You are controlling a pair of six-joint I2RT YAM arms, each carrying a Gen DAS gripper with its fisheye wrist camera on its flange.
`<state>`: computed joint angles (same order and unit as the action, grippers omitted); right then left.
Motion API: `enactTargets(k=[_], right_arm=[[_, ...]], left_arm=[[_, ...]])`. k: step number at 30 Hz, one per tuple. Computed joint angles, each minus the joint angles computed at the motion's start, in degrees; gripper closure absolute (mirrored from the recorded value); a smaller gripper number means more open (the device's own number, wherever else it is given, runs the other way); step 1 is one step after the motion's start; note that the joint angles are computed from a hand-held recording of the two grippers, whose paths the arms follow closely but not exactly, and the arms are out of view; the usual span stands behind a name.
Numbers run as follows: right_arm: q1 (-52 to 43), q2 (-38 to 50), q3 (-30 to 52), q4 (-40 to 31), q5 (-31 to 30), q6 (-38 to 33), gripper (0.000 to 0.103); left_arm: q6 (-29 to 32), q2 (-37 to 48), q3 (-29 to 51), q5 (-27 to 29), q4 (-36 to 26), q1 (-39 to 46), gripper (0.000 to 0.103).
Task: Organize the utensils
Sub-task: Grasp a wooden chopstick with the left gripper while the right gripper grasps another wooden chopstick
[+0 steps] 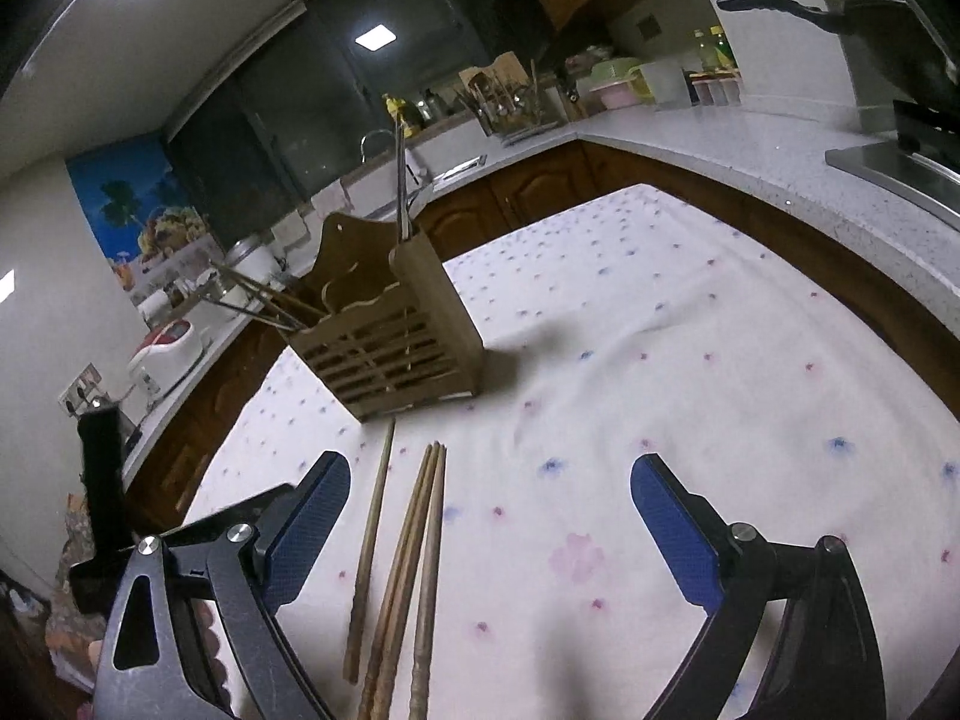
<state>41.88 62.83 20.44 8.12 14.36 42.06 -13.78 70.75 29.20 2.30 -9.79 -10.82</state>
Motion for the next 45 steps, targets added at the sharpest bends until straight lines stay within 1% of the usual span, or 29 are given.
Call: enactTargets(k=[1,3,4,5,7,9,11,12,14,15,16,17,18,19,20,21,25,27,33,35,37,41,43,45], right_arm=[[0.09,0.10,0.13,-0.15,0.11,-0.08,0.008],[0.49,0.37,0.48,-0.53,0.61,-0.12,0.009],[0.54,0.52,0.64,-0.65,0.64,-0.17,0.010],[0.66,0.81,0.88,-0.80,0.54,-0.27,0.012],[1.13,1.37,1.22,-1.01,0.66,-0.39,0.016],[1.90,3.35,2.10,-1.00,0.46,-0.83,0.022],[2.31,5.53,2.93,-0.87,-0.35,-1.08,0.033],[2.75,7.44,3.52,-0.45,-1.28,-1.15,0.036],[3.66,10.81,4.84,-0.37,-2.68,-1.77,0.050],[4.25,11.89,5.19,-0.34,-2.92,-1.89,0.054],[4.68,13.90,5.96,-0.24,-3.97,-2.46,0.061],[5.00,15.87,6.70,-0.16,-4.83,-2.92,0.063],[5.26,17.65,7.49,-0.10,-5.38,-3.24,0.064],[5.55,18.90,7.83,0.15,-5.61,-3.38,0.066],[5.61,20.22,8.44,0.22,-5.96,-3.65,0.070],[5.53,22.19,9.56,0.21,-6.47,-4.01,0.071],[4.67,26.82,13.41,-0.62,-6.93,-6.06,0.073],[3.78,29.56,16.08,-1.86,-6.90,-7.26,0.074],[1.13,35.86,23.17,-4.87,-8.40,-9.88,0.076],[1.15,37.91,26.18,-6.87,-7.27,-11.51,0.078],[0.67,39.34,27.98,-7.48,-7.34,-12.40,0.078],[-0.19,41.58,30.43,-7.47,-7.45,-13.31,0.079],[0.29,42.49,31.44,-7.84,-6.19,-13.94,0.080],[1.62,42.96,31.94,-8.49,-3.43,-14.91,0.082]], left_arm=[[-0.01,1.88,0.41,-0.38,0.51,-0.95,0.047],[0.36,6.31,1.57,-1.61,1.11,-3.03,0.065],[0.75,7.74,1.58,-1.58,1.48,-3.60,0.066],[0.87,7.33,0.66,-1.48,2.62,-3.96,0.068],[1.86,6.66,0.08,-3.19,2.44,-5.28,0.072],[3.79,4.92,-1.28,-4.90,1.71,-6.26,0.085],[5.92,2.02,-3.22,-4.68,0.72,-5.61,0.091],[7.27,-0.46,-4.48,-3.81,-0.76,-4.53,0.093],[9.85,-5.43,-6.59,-1.96,-4.08,-2.26,0.094],[11.74,-8.61,-7.86,-0.39,-6.31,-0.45,0.094],[13.08,-10.31,-8.36,0.90,-7.83,1.07,0.094],[14.62,-12.75,-8.91,2.79,-10.23,3.29,0.094],[15.27,-13.62,-8.90,3.83,-11.50,4.70,0.094],[15.42,-13.79,-8.61,4.40,-12.18,5.61,0.094],[15.49,-13.91,-8.36,4.92,-12.45,6.50,0.094],[15.40,-14.08,-8.01,5.14,-12.52,7.22,0.094],[14.09,-9.70,-4.76,4.74,-10.93,7.55,0.093],[13.15,-5.85,-2.68,3.57,-9.06,6.48,0.093],[12.25,6.36,3.83,2.73,-5.12,4.97,0.091],[12.07,9.68,5.08,1.84,-3.51,4.37,0.091],[12.28,11.26,6.24,0.80,-3.15,3.56,0.091],[12.19,13.24,7.49,0.39,-2.13,2.91,0.091],[12.32,13.56,7.63,0.15,-1.70,2.67,0.092],[12.85,13.49,6.93,-0.07,-0.58,2.78,0.095]])
